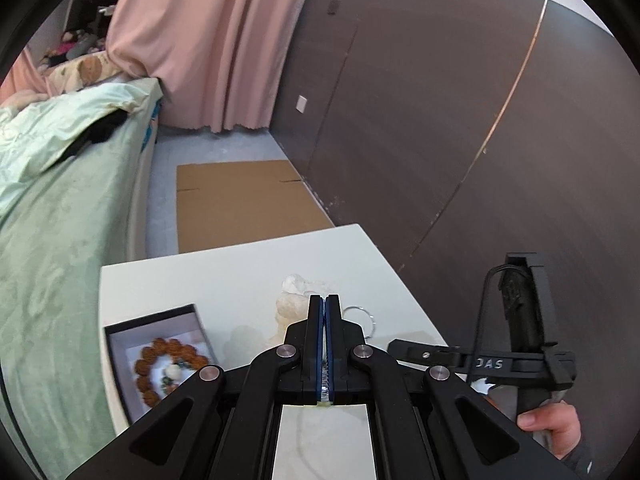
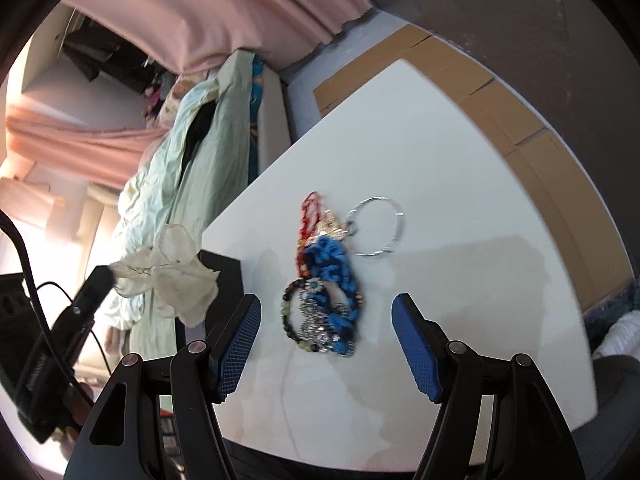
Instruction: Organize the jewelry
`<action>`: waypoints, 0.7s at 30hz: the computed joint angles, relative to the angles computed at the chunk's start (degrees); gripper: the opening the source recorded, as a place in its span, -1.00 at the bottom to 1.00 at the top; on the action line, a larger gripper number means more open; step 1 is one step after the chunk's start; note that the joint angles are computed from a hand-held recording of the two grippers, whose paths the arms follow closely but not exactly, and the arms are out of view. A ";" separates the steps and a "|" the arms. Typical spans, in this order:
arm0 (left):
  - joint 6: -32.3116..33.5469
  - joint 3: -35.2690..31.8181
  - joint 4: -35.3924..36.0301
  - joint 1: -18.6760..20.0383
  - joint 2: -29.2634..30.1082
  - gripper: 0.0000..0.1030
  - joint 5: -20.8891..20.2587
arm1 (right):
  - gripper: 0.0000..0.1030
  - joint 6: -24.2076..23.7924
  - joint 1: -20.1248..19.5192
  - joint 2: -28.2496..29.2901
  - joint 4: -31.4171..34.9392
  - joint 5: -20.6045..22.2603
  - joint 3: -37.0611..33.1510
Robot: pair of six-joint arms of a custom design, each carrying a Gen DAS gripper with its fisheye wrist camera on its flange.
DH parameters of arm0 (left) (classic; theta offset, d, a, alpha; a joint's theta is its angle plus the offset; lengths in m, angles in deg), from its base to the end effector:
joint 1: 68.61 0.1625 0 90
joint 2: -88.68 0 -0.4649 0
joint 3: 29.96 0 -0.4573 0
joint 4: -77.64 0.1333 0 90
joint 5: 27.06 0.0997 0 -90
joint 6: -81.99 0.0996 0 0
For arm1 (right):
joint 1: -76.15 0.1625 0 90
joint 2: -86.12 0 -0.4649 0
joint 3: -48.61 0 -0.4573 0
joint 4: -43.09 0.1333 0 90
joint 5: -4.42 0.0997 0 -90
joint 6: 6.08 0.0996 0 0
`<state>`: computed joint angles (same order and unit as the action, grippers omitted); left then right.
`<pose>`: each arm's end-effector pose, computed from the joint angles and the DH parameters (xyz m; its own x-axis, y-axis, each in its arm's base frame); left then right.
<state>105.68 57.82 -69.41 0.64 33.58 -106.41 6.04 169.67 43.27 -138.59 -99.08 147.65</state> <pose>-0.1352 -0.7851 0.2488 -0.7367 0.5958 -0.3199 0.6756 0.6688 -0.3102 0.1548 -0.7246 0.0777 -0.9675 0.2445 0.0639 0.1566 0.7787 -0.6075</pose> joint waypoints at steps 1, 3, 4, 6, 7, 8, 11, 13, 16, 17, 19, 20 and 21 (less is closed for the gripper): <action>-0.03 -0.19 -0.07 0.16 -0.03 -0.99 0.10 | 0.33 -0.37 0.22 0.47 0.57 -0.26 -0.71; -0.11 -0.45 -0.22 0.46 -0.20 -0.99 0.32 | 0.25 -1.04 0.64 1.58 2.41 -0.44 -2.42; -0.16 -0.57 -0.35 0.63 -0.30 -0.99 0.39 | 0.17 -1.25 0.76 2.02 3.14 -0.39 -3.07; -0.41 -0.73 -0.46 0.96 -0.60 -0.99 0.47 | 0.09 -1.65 1.17 3.35 5.03 -0.91 -4.99; -0.57 -0.86 -0.50 1.16 -0.71 -0.99 0.51 | 0.07 -1.89 1.38 3.90 5.70 -1.44 -5.72; -0.71 -1.03 -0.49 1.35 -0.82 -0.99 0.55 | 0.04 -2.07 1.58 4.46 6.32 -2.05 -6.43; -0.70 -1.17 -0.54 2.00 -1.40 -0.99 0.50 | -0.04 -2.44 2.18 6.25 8.63 -4.89 -8.85; -0.81 -1.22 -0.67 2.45 -1.77 -0.99 0.49 | -0.05 -2.38 2.58 7.34 9.59 -7.34 -10.21; -1.30 -1.38 -0.80 3.06 -2.17 -0.99 0.44 | -0.17 -1.83 2.97 8.70 11.58 -11.20 -11.90; -1.38 -1.24 -0.86 3.24 -2.47 -0.99 0.37 | -0.27 -1.43 2.90 8.87 12.30 -11.72 -12.14; -1.54 -1.23 -0.99 3.58 -2.75 -0.99 0.20 | -0.56 -0.47 2.70 9.09 12.94 -12.50 -12.27; -1.71 -1.27 -1.05 3.76 -2.86 -0.99 -0.07 | -0.68 -0.50 2.55 8.86 12.26 -12.21 -11.89; -1.78 -1.28 -1.13 3.89 -2.96 -0.99 -0.15 | -0.73 -0.09 2.28 8.39 12.25 -10.90 -11.40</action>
<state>103.90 56.54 -70.54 4.53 30.62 -106.56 5.95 171.95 51.66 -126.33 -109.98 136.25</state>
